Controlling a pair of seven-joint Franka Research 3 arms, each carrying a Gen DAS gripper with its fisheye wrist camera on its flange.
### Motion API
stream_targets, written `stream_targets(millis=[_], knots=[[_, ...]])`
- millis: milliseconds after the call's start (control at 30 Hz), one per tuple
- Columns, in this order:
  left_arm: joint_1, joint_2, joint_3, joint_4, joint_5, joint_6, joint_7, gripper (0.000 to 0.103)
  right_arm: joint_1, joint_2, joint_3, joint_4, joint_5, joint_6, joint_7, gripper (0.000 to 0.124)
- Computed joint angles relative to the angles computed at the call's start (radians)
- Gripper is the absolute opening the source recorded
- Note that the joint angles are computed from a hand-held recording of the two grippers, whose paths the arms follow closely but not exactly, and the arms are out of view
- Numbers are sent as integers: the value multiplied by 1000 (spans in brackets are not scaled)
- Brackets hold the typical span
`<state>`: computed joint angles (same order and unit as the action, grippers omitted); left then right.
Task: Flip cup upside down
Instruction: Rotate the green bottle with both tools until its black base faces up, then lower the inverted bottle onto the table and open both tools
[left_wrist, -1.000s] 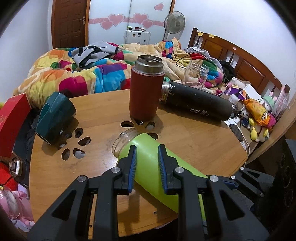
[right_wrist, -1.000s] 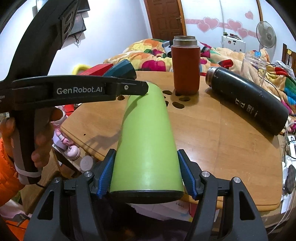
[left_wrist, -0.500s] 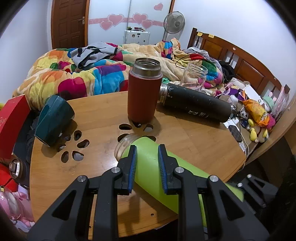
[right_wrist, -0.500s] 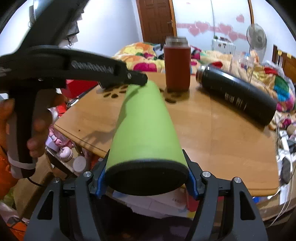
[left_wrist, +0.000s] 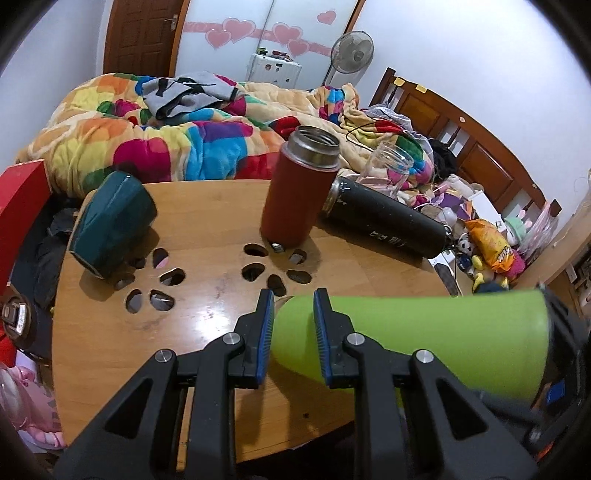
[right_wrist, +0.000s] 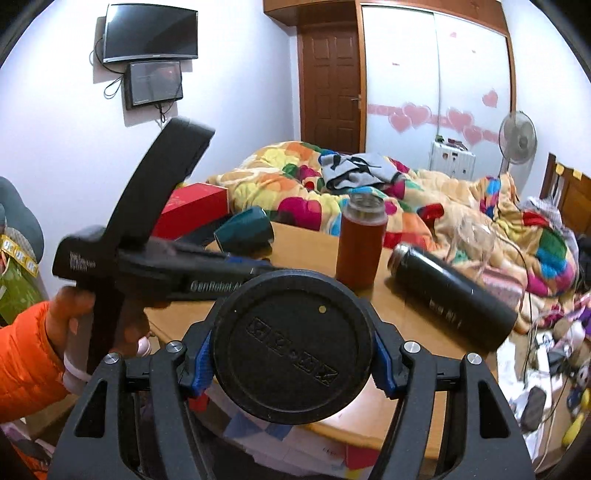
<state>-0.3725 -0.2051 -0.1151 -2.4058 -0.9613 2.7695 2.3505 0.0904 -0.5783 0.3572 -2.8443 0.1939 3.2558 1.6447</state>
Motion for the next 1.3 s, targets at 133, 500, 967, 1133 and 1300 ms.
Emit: stream_targets(millis=[133,500,967,1133,1300], knots=[[2,-36,26,-3,-36,-27,37,21,17,33,-45,57,-25,-51,-36,63],[32,-142,97,85,-93,-252,169,21,86,185,-154,249,-84,-158,-149,63],[71,-50,35,163,29,-215,89,22,2,291,-88,349,-191,-161,-61,64],[68,-24,27,186,27,-219,89,26,56,274,-147,321,-168,-151,-63,64],[59,-22,3,176,57,-147,76,26,166,228,-253,273,-47,-163,-123,64]])
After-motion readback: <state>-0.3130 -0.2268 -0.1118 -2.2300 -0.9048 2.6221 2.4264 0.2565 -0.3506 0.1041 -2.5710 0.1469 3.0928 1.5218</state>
